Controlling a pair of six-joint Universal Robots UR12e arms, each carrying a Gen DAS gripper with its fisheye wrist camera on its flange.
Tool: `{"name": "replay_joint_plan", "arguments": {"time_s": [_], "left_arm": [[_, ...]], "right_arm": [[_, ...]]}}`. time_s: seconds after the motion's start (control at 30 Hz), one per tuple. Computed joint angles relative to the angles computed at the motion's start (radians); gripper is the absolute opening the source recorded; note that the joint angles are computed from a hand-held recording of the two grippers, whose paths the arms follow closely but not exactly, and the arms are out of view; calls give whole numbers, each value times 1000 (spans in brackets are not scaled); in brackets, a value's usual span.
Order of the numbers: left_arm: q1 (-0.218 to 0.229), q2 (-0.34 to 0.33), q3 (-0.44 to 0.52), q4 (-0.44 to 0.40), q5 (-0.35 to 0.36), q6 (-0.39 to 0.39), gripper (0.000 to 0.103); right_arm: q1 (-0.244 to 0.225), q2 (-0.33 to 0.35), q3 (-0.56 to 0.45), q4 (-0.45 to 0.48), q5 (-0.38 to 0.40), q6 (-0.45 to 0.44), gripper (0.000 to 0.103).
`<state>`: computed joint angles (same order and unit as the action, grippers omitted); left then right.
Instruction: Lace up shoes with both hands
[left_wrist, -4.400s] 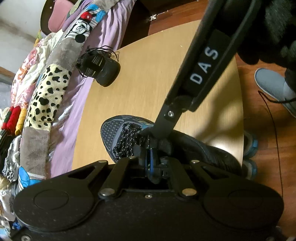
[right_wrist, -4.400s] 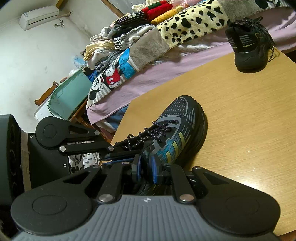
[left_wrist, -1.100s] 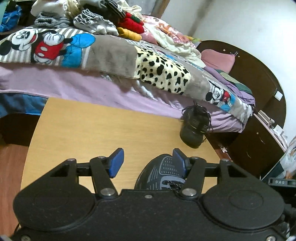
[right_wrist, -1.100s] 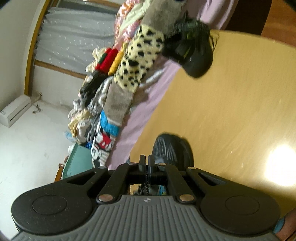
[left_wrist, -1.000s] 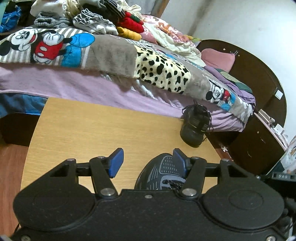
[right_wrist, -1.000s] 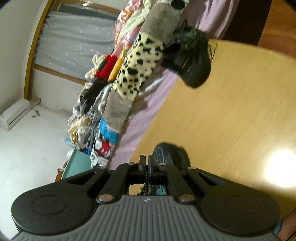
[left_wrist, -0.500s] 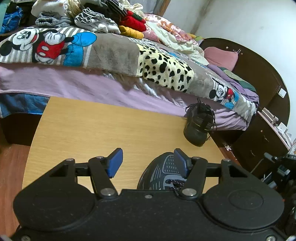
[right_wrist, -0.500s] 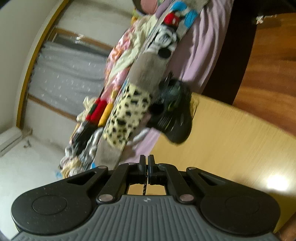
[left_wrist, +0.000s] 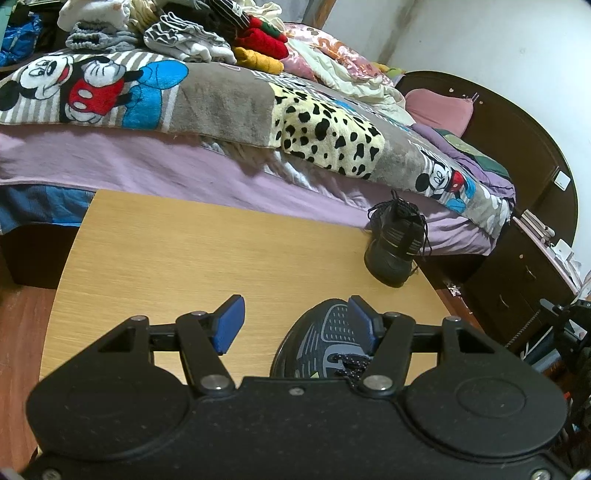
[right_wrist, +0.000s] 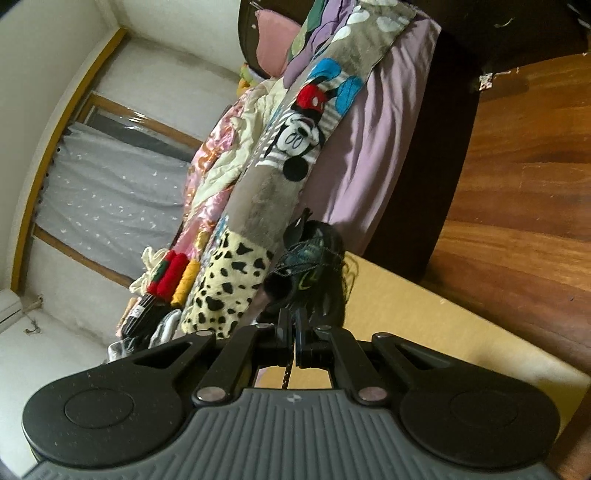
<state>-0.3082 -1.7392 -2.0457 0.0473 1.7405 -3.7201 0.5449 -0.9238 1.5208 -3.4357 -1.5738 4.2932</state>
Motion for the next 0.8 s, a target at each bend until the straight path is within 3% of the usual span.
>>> {"name": "replay_joint_plan", "arguments": {"time_s": [0.2, 0.33, 0.37, 0.47, 0.53, 0.7, 0.8], "left_arm": [[-2, -1, 2, -3, -2, 1, 62], [1, 0, -1, -5, -9, 8, 63], [3, 1, -2, -4, -14, 8, 63], [8, -1, 0, -4, -27, 9, 64], [14, -5, 2, 7, -52, 13, 64], [13, -17, 14, 23, -65, 30, 71], [12, -20, 22, 5, -65, 26, 72]], "right_arm": [[-2, -4, 0, 19, 1, -20, 4], [10, -14, -22, 99, -58, -133, 10], [12, -15, -25, 104, -64, -143, 17], [17, -9, -41, 114, -74, -202, 51], [19, -3, -55, 131, -54, -234, 58], [32, 18, -104, 205, 13, -319, 90], [41, 30, -135, 265, 47, -362, 100]]}}
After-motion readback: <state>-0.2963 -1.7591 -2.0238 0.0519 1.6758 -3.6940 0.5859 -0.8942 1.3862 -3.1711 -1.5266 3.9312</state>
